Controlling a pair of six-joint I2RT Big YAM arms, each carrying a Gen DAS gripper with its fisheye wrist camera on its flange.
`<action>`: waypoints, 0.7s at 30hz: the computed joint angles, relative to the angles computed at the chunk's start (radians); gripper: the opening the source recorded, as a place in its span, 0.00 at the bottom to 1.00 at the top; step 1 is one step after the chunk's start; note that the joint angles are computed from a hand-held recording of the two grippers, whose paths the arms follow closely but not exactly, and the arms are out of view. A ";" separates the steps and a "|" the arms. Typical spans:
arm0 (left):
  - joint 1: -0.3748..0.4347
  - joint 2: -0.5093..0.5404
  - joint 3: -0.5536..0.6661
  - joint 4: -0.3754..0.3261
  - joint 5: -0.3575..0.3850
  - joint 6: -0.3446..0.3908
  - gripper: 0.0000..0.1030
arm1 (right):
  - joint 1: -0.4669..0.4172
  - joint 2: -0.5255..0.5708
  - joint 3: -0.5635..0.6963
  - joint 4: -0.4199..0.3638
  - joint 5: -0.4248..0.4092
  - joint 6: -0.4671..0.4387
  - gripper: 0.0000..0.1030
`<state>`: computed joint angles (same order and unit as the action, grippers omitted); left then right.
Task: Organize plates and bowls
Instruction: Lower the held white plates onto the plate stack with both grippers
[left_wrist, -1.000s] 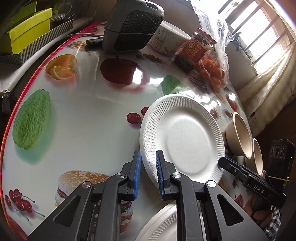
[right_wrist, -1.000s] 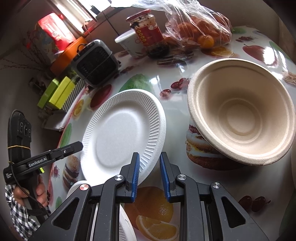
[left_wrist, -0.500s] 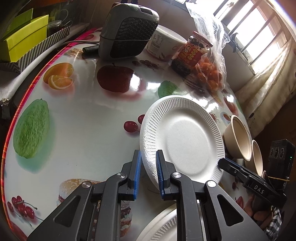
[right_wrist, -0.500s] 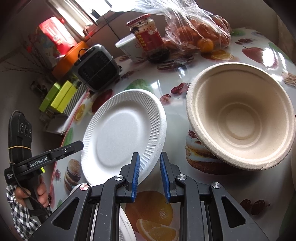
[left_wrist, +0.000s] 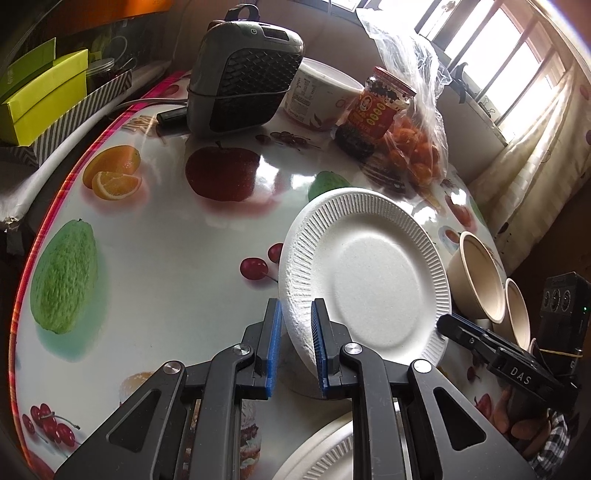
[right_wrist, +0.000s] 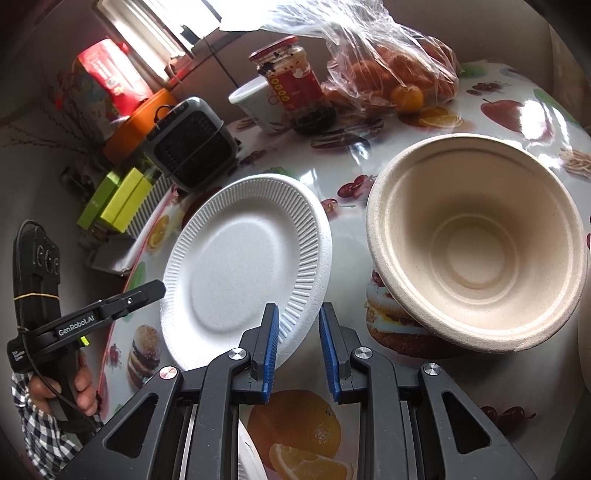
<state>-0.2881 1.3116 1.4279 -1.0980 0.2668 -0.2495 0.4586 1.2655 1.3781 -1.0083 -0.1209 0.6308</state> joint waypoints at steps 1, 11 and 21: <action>0.000 0.000 0.002 0.000 0.001 0.000 0.17 | 0.000 -0.002 -0.001 0.004 0.000 0.001 0.22; -0.007 -0.013 -0.004 -0.005 -0.001 0.008 0.17 | 0.004 -0.021 -0.009 0.006 0.008 0.001 0.22; -0.007 -0.057 -0.019 -0.009 0.003 0.012 0.17 | 0.030 -0.056 -0.012 -0.002 0.028 0.010 0.22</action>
<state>-0.2955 1.2544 1.4086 -1.1072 0.2701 -0.2379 0.4891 1.2093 1.3656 -1.0100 -0.0926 0.6411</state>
